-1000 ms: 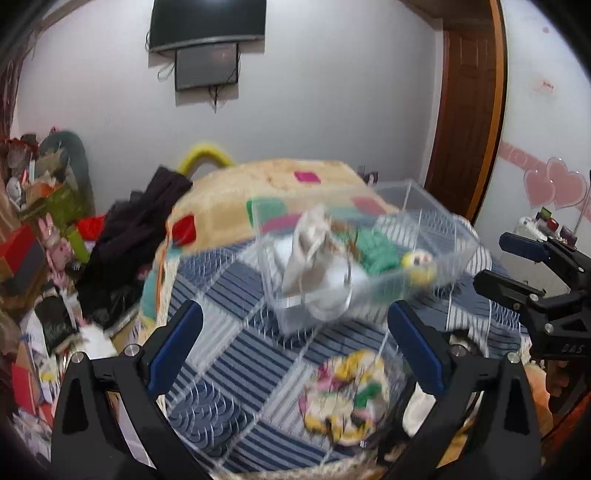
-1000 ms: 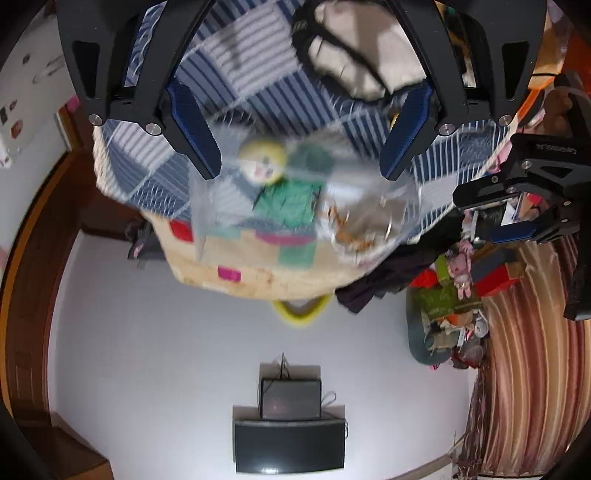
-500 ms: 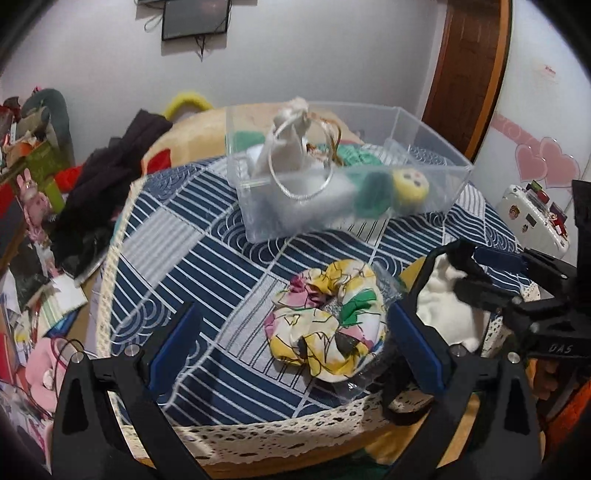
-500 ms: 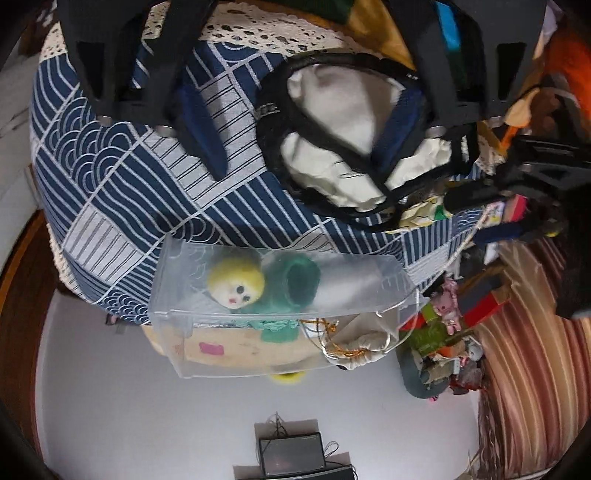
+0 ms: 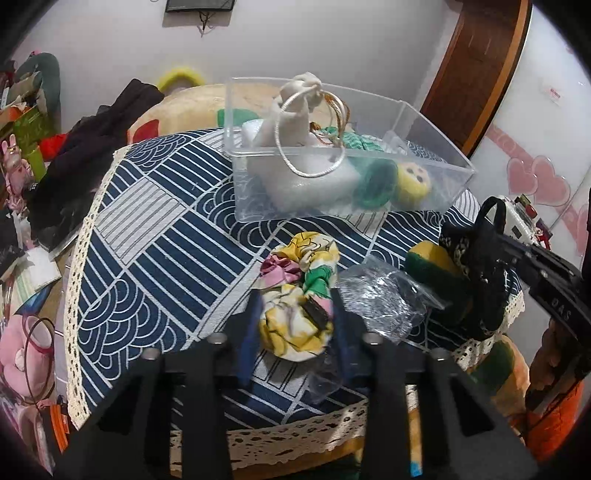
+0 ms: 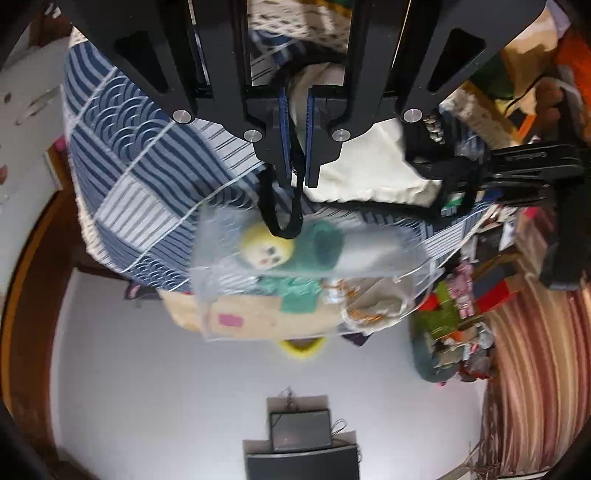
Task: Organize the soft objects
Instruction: 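Carry the scrunchie into the clear box with the left tool while the right tool drops the cloth in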
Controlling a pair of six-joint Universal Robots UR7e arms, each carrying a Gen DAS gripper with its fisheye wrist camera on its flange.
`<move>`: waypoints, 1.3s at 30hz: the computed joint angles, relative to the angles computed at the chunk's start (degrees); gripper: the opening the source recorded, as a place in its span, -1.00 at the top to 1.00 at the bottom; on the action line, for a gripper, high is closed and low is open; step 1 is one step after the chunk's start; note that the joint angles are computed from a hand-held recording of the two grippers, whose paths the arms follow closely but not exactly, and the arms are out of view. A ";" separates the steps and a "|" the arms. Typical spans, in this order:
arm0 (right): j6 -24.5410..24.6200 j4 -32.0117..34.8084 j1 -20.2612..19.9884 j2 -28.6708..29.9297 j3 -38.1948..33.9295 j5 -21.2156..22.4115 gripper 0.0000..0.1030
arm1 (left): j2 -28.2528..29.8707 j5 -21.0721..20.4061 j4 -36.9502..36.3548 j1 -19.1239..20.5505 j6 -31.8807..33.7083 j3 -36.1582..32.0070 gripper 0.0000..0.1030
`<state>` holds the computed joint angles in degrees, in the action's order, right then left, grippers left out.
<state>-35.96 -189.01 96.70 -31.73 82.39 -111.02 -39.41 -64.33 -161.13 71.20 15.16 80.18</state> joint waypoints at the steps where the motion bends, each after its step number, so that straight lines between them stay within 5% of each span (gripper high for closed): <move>1: -0.09 -0.53 -0.02 0.15 -0.39 -0.45 0.88 | -0.07 0.03 -0.12 0.02 -0.08 0.01 0.46; 10: 1.36 -0.96 -0.11 -0.51 -1.33 -3.04 0.83 | -1.74 1.32 -7.17 -1.01 2.79 3.30 0.62; 12: 2.34 1.36 -0.04 -1.26 -0.68 -2.38 0.44 | -2.18 1.29 -8.22 -1.20 3.44 4.00 0.62; 14: 2.80 2.94 0.10 -1.61 -0.20 -1.92 -0.22 | -2.59 1.33 -9.34 -1.56 4.02 4.98 0.62; 15: 2.72 2.00 0.08 -1.73 0.45 -1.69 -0.24 | -2.72 1.48 -9.91 -1.71 4.40 5.38 0.62; 20: 3.42 4.14 -0.28 -2.00 1.57 -1.65 -0.20 | -3.41 1.64 -11.08 -2.06 5.01 6.80 0.62; 21: 4.03 5.62 -0.48 -1.90 1.31 -1.93 -0.10 | -3.49 1.63 -11.26 -2.09 5.01 6.98 0.62; 23: 6.04 9.26 -1.31 -2.05 0.95 -0.66 0.57 | -3.57 1.75 -11.76 -2.14 5.16 7.30 0.62; 25: 8.35 14.22 -2.32 -2.43 0.15 1.66 0.72 | -3.63 1.81 -11.88 -2.16 5.16 7.46 0.62; 39: 2.44 -2.41 0.57 -4.55 3.15 2.63 0.81 | -5.19 1.95 -19.80 -4.27 9.29 8.65 0.62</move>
<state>-33.51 -191.43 97.27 -36.28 85.53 -108.39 -44.60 -62.39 -180.93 66.93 24.45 88.83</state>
